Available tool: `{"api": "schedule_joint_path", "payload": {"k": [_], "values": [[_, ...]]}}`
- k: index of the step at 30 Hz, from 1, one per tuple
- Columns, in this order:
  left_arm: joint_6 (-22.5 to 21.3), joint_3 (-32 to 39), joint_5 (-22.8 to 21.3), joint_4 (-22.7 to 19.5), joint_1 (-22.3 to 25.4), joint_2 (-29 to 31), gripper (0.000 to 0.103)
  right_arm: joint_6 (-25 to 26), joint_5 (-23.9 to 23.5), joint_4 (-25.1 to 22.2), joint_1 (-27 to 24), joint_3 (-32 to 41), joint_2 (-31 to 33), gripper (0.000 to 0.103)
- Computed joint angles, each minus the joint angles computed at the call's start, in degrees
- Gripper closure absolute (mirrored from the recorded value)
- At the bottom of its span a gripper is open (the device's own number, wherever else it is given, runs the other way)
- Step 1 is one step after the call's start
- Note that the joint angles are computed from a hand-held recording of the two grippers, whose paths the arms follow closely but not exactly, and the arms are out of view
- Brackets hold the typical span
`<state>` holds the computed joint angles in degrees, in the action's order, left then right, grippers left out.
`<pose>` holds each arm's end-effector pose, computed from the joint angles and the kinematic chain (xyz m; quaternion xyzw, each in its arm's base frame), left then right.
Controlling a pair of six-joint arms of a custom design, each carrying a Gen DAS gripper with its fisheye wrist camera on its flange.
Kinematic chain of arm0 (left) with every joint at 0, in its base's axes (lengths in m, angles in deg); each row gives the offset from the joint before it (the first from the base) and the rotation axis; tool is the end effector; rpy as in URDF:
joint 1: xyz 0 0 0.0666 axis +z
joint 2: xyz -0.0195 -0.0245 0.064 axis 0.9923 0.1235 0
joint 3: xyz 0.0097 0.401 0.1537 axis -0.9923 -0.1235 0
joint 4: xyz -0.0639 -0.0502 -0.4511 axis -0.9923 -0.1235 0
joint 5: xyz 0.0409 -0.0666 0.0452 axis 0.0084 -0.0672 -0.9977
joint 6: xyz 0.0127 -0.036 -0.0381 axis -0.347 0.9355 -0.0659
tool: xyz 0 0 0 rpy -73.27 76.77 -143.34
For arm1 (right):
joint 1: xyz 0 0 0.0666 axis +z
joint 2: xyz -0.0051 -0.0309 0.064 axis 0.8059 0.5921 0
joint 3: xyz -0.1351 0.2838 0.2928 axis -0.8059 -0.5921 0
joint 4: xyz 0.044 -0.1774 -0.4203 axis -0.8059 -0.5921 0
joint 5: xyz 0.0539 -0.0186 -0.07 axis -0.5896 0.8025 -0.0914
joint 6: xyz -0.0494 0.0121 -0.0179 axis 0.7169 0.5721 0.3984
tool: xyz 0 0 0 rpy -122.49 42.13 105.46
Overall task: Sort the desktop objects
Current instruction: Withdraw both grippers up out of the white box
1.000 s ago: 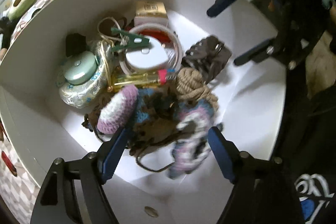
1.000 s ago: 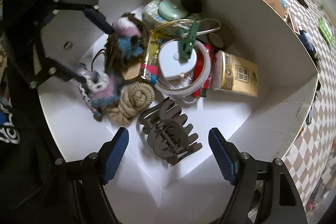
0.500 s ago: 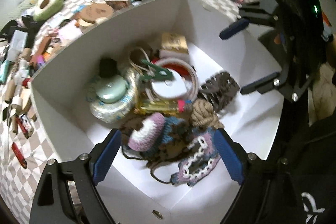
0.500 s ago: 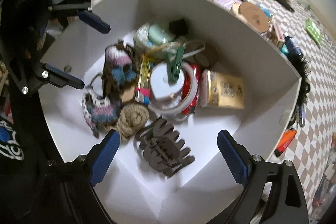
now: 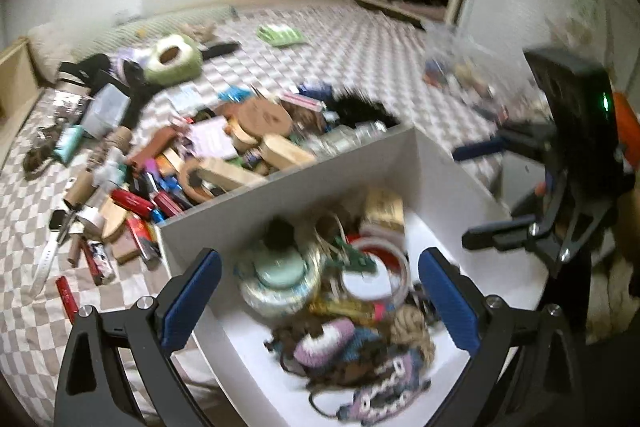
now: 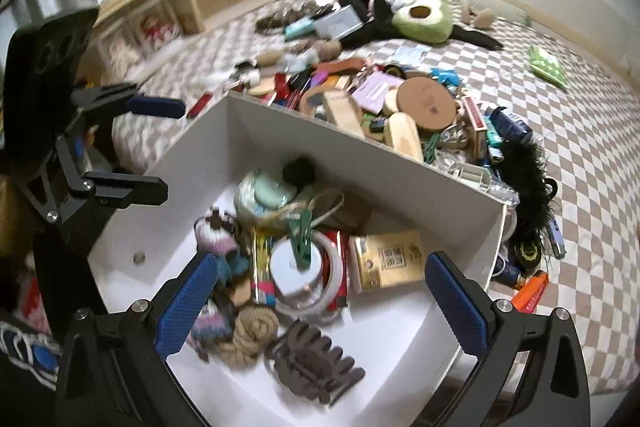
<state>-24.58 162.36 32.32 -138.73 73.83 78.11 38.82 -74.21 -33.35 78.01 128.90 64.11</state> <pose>0.6022 -0.1084 0.4636 0.2309 0.9010 -0.1453 0.3373 0.6068 0.2791 0.4223 -0.2005 0.9258 0.1354 0.2905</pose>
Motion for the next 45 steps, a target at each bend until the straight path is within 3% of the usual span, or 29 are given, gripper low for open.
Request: {"api": "schedule_joint_path", "payload": {"k": [4, 10, 16, 29, 45], "values": [[3.4, -1.16, -3.08, 4.35, -0.41, -0.89, 0.003, -4.94, 0.68, 4.67, -0.03, -1.67, -0.86, 0.0], [6.28, -1.81, -3.64, 5.82, -0.7, -1.29, 0.003, -9.16, 4.6, 8.32, 0.73, -2.89, -1.2, 0.0], [8.77, -3.19, -6.89, 6.74, -1.14, -1.89, 0.003, -11.1, 8.49, 11.0, 1.26, -4.65, -2.36, 0.0], [11.82, -6.77, -10.46, 7.58, -2.17, -4.17, 0.003, -13.69, 13.77, 11.4, 1.79, -8.37, -5.14, 0.0], [12.59, -9.72, -14.1, 7.48, -3.06, -6.06, 0.003, -15.04, 15.05, 11.36, 2.04, -12.49, -7.94, 0.0]]}}
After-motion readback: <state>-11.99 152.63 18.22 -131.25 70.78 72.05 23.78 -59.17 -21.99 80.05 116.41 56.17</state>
